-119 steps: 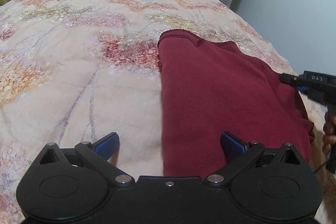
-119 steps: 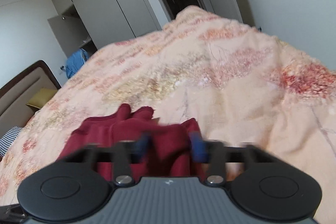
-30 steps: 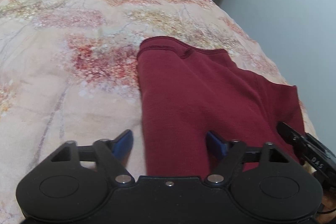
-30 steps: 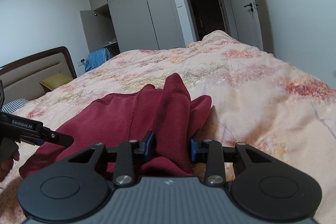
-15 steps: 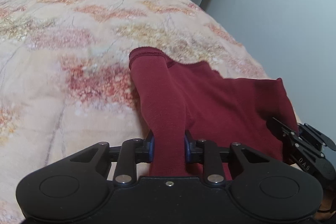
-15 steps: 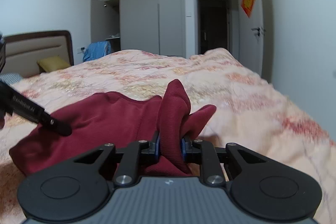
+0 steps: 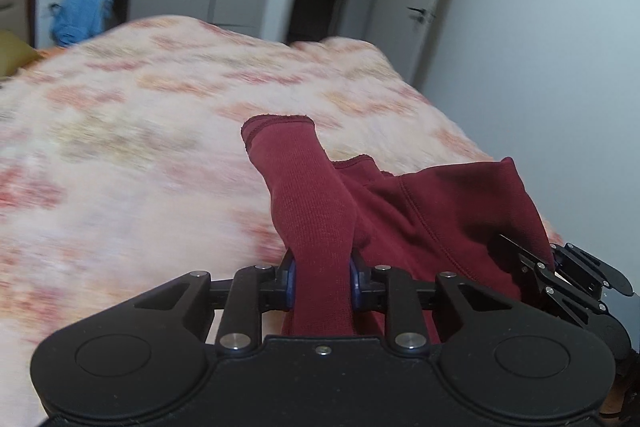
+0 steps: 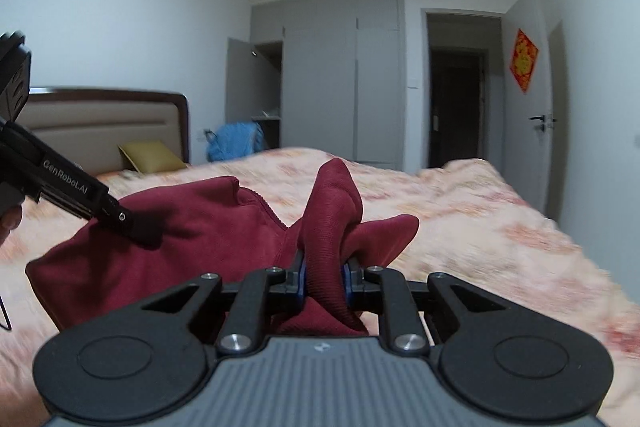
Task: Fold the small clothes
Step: 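Lift the sweater with both tools and fold it over onto itself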
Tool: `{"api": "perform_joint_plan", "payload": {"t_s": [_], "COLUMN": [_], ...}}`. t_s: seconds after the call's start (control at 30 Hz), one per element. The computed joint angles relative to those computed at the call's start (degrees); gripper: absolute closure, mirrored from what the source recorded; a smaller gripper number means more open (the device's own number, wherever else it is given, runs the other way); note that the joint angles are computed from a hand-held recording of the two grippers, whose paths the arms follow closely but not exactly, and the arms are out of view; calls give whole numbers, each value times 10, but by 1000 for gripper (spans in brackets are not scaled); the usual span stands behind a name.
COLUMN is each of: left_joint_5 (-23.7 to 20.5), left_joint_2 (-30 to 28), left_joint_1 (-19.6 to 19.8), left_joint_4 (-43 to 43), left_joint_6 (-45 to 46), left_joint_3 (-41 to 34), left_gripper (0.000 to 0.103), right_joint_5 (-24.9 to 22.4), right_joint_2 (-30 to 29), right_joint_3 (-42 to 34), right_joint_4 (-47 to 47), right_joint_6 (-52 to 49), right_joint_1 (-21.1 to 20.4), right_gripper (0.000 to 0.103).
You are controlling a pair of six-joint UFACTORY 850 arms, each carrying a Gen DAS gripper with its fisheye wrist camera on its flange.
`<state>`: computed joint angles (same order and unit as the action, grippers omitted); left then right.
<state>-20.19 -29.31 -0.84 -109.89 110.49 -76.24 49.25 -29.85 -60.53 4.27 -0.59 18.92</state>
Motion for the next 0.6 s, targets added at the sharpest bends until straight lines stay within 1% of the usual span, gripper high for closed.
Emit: {"api": "perform_joint_plan", "payload": {"t_s": [0.13,0.27,0.47,0.5,0.6], "left_joint_5": [22,31,8,4,-5], "left_joint_2": [12,5,-32,-37,-43], "left_joint_1": [31,55,80,82,84], "left_joint_4": [-6,-16,7,4,-52], "left_joint_6": [9,16,-35,-34,21], "left_joint_3": [10,16,20,21,32], "left_gripper": [77,77,77,76,75], "right_joint_5": [-19,-50,-116,-127,-158], "right_joint_2": [-32,-70,-111,-114,-119], "right_joint_3": [-55,-110,-164,-168,-175], "right_joint_4": [-23,-43,-40,-36,-14], "right_joint_6": [43,79,73,70,50], "right_joint_1": [27,48,66,67,70], "right_gripper": [84,84,84,84,83]}}
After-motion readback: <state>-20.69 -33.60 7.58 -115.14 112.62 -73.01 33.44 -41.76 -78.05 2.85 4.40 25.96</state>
